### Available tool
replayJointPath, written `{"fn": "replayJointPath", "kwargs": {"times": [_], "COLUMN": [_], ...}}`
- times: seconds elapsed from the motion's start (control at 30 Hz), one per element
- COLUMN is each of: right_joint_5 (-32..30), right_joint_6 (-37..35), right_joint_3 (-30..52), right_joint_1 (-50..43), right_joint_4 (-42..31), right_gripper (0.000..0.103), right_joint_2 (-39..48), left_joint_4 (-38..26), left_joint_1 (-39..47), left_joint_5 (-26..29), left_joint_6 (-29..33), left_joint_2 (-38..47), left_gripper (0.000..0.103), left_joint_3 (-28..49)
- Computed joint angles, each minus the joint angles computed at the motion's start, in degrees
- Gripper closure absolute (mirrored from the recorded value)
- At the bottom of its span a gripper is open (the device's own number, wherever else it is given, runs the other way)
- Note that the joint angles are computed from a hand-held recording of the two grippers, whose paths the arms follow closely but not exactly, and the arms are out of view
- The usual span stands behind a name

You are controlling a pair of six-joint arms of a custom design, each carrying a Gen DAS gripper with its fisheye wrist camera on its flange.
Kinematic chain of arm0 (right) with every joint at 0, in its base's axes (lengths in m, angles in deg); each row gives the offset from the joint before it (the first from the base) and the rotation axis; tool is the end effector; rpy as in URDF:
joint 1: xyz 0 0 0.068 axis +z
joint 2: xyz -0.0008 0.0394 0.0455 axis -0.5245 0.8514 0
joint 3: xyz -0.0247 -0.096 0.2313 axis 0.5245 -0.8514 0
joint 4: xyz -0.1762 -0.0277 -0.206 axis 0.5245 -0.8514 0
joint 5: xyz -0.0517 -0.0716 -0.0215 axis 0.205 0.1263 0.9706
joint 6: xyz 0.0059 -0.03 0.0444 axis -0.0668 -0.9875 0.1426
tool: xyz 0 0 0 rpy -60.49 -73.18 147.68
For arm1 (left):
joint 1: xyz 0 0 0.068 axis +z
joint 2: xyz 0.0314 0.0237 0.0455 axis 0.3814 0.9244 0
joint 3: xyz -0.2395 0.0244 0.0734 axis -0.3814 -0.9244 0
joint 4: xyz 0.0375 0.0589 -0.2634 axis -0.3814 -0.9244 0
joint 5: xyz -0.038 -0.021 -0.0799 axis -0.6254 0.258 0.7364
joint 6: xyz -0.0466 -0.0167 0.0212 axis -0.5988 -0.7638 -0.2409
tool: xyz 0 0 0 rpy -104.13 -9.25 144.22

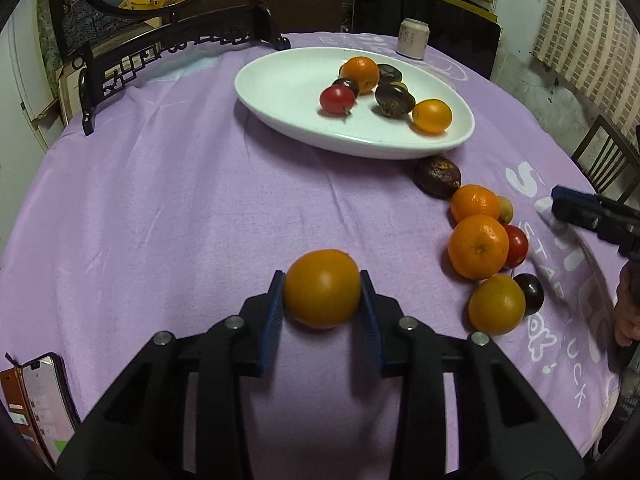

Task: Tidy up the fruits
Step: 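Grasp an orange tomato with the left tool while the right tool reaches toward a tan fruit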

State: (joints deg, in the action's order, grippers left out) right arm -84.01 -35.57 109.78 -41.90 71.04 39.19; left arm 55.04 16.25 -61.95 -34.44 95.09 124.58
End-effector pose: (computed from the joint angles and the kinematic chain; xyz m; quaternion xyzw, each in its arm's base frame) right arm 0.3126 -0.0382 0.0314 -0.0786 0.9139 0.1903 0.3498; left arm 0.3175 -0.0388 0.0264 0.1151 0.9394 -0.0616 0.3171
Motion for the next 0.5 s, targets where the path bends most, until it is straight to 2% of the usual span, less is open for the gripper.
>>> {"fn": "replayJointPath", "kwargs": {"times": [0.17, 0.27, 0.4, 0.5], "right_joint_5": [6.6, 8.7, 6.3, 3.1], "right_joint_6": [-2.9, -3.3, -2.8, -2.3], "right_joint_3": [1.5, 3.7, 8.8, 12.0], "right_joint_1": [5.7, 7.9, 8.2, 7.6], "right_joint_4": [-0.5, -1.2, -5.2, -8.6], "right_gripper": [0.058, 0.062, 0.063, 0.076], "right_joint_2": [2.2, 3.9, 6.8, 8.6], "left_joint_4": [-0.6, -1.0, -0.9, -0.5], "left_joint_1": [-0.2, -0.4, -0.7, -1.3], "left_joint_5": [-0.5, -0.9, -1.4, -2.2], "left_joint_6": [-0.2, -0.2, -0.1, 0.3], "left_joint_2": [0.4, 1.0, 1.2, 1.6], "left_gripper": [0.067, 0.067, 0.067, 0.067], "left_joint_3": [0.7, 1.3, 1.5, 1.6]}}
